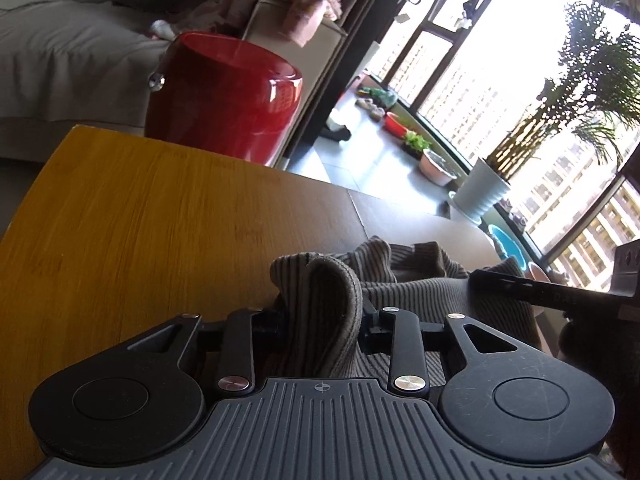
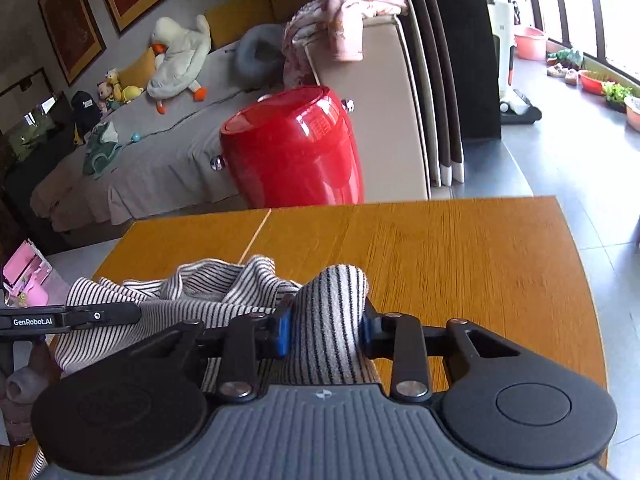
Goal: Fold clothes
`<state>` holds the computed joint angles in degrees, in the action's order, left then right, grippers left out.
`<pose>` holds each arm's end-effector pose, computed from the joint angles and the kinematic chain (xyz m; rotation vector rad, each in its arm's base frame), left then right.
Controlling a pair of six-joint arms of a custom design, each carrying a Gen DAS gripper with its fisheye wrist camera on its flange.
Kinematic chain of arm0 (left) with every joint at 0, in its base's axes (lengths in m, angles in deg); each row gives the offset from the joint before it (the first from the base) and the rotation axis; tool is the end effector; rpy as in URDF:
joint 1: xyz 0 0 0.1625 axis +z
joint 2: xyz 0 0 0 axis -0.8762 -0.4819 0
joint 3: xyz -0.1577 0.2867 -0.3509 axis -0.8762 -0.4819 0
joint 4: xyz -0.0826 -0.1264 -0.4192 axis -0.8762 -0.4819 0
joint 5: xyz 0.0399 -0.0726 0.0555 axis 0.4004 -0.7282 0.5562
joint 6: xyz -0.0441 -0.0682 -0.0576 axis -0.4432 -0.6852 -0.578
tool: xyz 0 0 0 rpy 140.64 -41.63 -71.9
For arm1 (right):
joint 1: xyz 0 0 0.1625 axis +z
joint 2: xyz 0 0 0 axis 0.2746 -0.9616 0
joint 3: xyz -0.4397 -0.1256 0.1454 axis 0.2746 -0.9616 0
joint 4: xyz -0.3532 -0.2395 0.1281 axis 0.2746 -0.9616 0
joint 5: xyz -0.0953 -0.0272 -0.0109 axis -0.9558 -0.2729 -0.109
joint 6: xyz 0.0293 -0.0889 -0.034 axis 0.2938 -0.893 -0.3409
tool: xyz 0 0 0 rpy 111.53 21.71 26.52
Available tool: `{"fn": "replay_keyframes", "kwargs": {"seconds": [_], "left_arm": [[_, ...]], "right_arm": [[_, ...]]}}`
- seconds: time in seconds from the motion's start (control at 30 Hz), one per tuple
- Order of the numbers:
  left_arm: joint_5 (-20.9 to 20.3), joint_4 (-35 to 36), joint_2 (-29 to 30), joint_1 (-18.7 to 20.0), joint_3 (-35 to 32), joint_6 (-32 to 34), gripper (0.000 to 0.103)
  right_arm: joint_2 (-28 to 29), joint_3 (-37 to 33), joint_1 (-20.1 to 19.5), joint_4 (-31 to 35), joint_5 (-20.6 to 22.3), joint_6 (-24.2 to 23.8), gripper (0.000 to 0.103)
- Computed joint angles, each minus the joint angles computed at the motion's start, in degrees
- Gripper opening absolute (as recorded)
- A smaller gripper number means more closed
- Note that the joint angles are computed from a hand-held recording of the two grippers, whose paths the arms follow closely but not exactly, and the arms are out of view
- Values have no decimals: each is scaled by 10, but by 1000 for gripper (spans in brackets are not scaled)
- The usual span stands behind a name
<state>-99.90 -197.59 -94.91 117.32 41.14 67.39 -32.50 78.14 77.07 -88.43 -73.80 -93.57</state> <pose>-0.2592 -0.7258 0.2090 0.2485 2.6182 -1.1292 0.1695 -0.8140 0.3100 0.8404 -2.6548 0.8625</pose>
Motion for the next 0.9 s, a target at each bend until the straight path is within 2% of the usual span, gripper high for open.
{"fn": "replay_keyframes", "kwargs": {"seconds": [0.1,0.23,0.33,0.5,0.6,0.73,0.77,0.9], "left_arm": [[-2,-40,-28,-24,34,37,31],[9,-94,-81,-71,117,76,30],[27,-116,-120,-112,184,85,30],[71,-85,-158,-171,282,48,34],[82,-31,-180,-190,328,-11,44],[83,28,-212,-205,364,-80,50],[81,30,-220,-207,369,-91,57],[69,-14,-242,-206,376,-115,80]], "right_arm": [[-46,44,5,-26,47,-25,26],[-139,145,12,-66,82,-104,25],[-207,220,7,-73,95,-139,24],[-302,333,-15,-67,84,-186,24],[-342,390,-33,-59,36,-215,25],[-390,425,-68,-34,16,-191,29],[-399,429,-75,-32,22,-183,31],[-423,430,-93,-39,64,-144,58]]}}
